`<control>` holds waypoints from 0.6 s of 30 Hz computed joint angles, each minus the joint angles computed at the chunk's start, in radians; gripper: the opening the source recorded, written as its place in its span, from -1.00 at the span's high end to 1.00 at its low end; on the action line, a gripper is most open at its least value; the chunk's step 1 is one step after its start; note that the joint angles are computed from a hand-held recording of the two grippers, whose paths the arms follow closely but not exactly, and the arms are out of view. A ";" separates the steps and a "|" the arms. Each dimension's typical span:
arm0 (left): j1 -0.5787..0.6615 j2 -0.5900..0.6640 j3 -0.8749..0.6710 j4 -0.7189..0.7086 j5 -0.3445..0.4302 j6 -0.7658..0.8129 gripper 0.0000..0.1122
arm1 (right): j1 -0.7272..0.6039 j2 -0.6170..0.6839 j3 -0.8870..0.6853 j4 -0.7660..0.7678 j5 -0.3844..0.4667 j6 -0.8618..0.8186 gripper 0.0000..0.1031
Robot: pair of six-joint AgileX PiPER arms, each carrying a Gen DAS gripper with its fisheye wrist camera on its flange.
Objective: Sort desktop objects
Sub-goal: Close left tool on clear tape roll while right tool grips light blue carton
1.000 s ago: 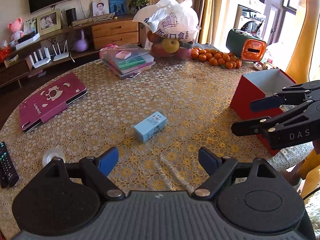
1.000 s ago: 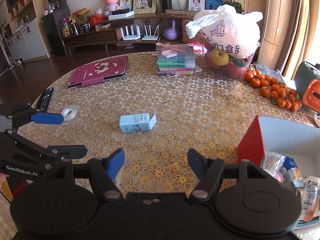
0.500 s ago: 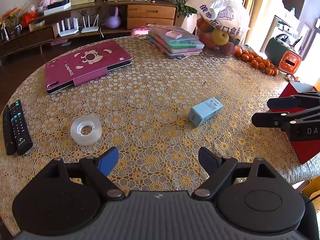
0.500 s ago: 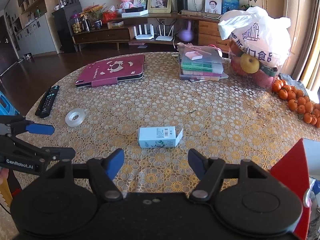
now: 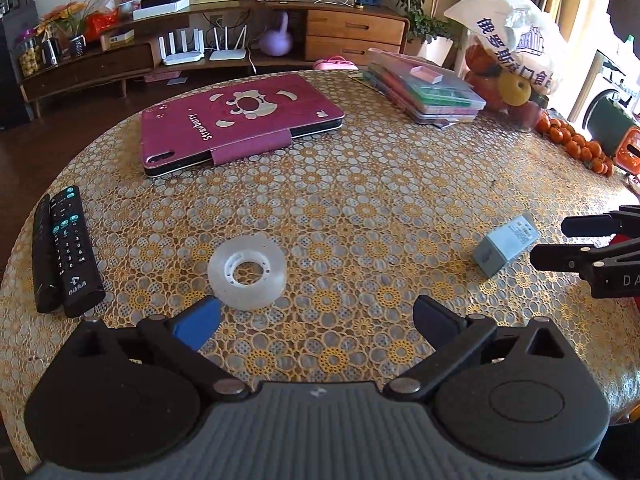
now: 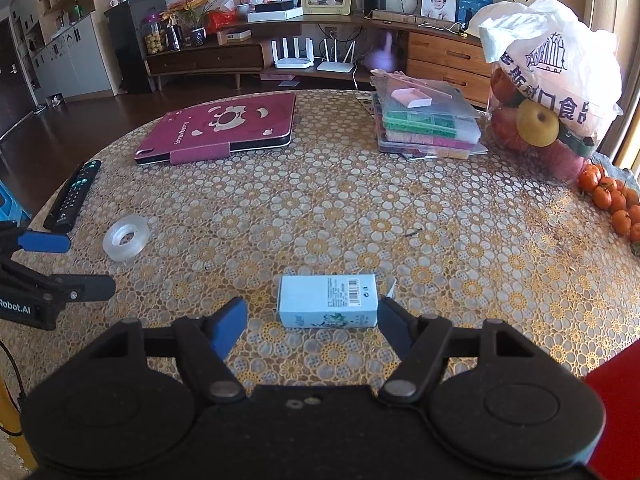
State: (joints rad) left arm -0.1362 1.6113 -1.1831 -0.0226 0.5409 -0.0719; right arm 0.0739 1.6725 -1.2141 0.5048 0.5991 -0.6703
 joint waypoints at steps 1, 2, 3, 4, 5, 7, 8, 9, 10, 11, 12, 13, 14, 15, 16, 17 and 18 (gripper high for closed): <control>0.007 0.011 -0.006 0.002 -0.003 -0.003 -0.83 | 0.006 0.012 -0.007 -0.008 -0.007 0.004 -0.40; 0.014 0.022 -0.011 0.005 -0.009 -0.009 -0.83 | 0.012 0.024 -0.014 -0.015 -0.012 0.004 -0.40; 0.019 0.032 -0.014 0.012 -0.015 -0.016 -0.83 | 0.018 0.037 -0.022 -0.022 -0.019 0.004 -0.40; 0.026 0.041 -0.017 0.016 -0.021 -0.019 -0.83 | 0.024 0.048 -0.029 -0.032 -0.025 0.009 -0.40; 0.034 0.052 -0.022 0.012 -0.024 -0.015 -0.83 | 0.028 0.058 -0.036 -0.043 -0.032 0.016 -0.40; 0.050 0.070 -0.029 0.002 -0.030 -0.013 -0.83 | 0.034 0.081 -0.057 -0.068 -0.038 0.037 -0.41; 0.056 0.078 -0.034 -0.001 -0.032 -0.008 -0.83 | 0.036 0.091 -0.066 -0.080 -0.038 0.048 -0.41; 0.060 0.085 -0.037 -0.001 -0.033 -0.008 -0.83 | 0.038 0.101 -0.074 -0.091 -0.039 0.057 -0.41; 0.062 0.091 -0.040 0.002 -0.035 -0.009 -0.83 | 0.039 0.109 -0.080 -0.091 -0.038 0.055 -0.41; 0.064 0.098 -0.045 0.005 -0.037 -0.009 -0.83 | 0.039 0.116 -0.086 -0.092 -0.036 0.053 -0.41; 0.064 0.104 -0.049 0.006 -0.038 -0.006 -0.83 | 0.041 0.122 -0.090 -0.098 -0.037 0.056 -0.41; 0.064 0.109 -0.052 0.008 -0.040 -0.004 -0.83 | 0.043 0.128 -0.093 -0.102 -0.041 0.055 -0.41; 0.063 0.115 -0.054 0.014 -0.044 -0.006 -0.83 | 0.045 0.134 -0.096 -0.107 -0.043 0.055 -0.41; 0.062 0.121 -0.057 0.019 -0.048 -0.007 -0.83 | 0.048 0.141 -0.101 -0.113 -0.045 0.057 -0.41; 0.063 0.126 -0.058 0.024 -0.054 -0.011 -0.83 | 0.049 0.146 -0.104 -0.113 -0.045 0.055 -0.41; 0.063 0.131 -0.059 0.032 -0.060 -0.019 -0.83 | 0.049 0.152 -0.108 -0.113 -0.042 0.051 -0.42; 0.065 0.139 -0.061 0.040 -0.064 -0.025 -0.83 | 0.050 0.156 -0.109 -0.116 -0.043 0.052 -0.42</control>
State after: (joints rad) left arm -0.0717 1.7499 -1.2439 0.0169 0.4769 -0.0964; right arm 0.1236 1.8287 -1.3228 0.3884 0.5566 -0.6183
